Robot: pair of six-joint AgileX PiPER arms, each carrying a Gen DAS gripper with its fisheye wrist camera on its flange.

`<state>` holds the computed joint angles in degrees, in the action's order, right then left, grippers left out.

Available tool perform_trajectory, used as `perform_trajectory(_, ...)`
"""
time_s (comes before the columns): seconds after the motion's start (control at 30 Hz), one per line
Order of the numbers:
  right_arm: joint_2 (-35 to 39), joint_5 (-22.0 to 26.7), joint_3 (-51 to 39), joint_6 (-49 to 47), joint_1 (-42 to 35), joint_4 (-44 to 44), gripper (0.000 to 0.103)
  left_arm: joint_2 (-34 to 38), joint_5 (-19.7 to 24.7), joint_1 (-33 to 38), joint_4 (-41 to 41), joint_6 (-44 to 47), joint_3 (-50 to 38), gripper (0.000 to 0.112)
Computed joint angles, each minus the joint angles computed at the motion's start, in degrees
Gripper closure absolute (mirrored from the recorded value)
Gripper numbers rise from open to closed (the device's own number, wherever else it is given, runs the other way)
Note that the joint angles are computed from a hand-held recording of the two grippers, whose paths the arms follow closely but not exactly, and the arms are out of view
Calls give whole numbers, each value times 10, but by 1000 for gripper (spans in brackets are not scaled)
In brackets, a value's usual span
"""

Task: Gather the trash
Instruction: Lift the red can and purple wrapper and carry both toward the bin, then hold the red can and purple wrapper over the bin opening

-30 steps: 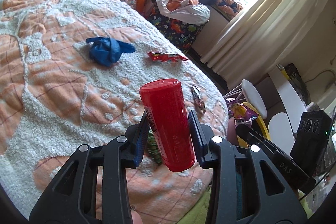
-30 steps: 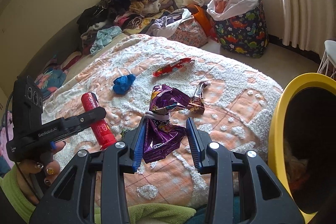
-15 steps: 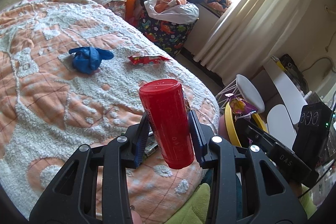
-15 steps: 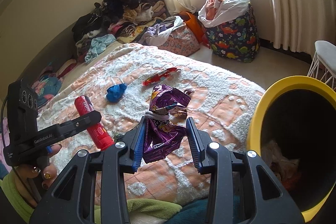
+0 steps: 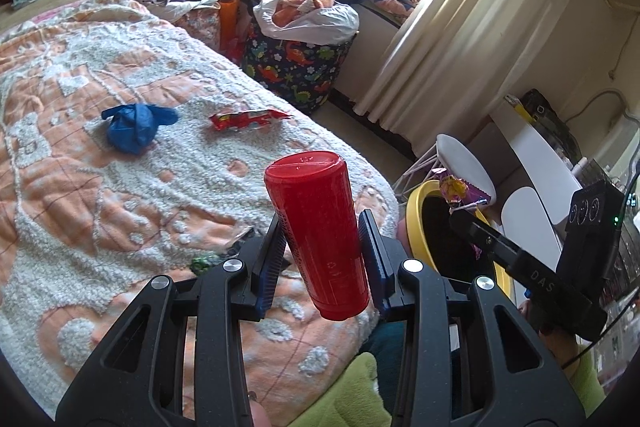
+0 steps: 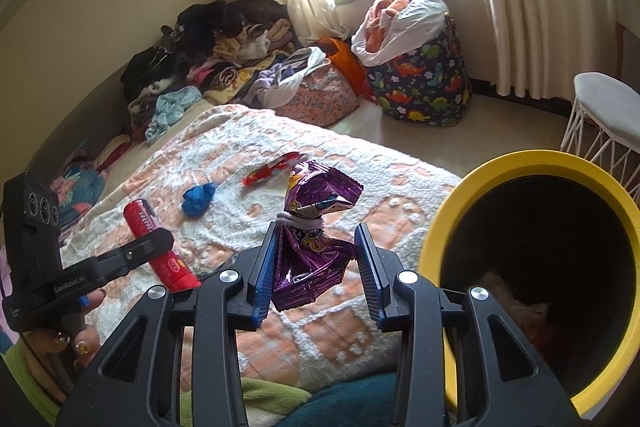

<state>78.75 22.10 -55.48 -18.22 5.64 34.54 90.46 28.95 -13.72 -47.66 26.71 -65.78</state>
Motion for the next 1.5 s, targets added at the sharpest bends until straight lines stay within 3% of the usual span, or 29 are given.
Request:
perform_trajectory(0.77, -29, 51, 21, -151, -161, 161, 67, 26, -9, -102, 86, -75, -57, 82)
perform_trajectory(1.5, -31, 36, 29, -129, -218, 136, 67, 68, -2, -167, 135, -105, -114, 82)
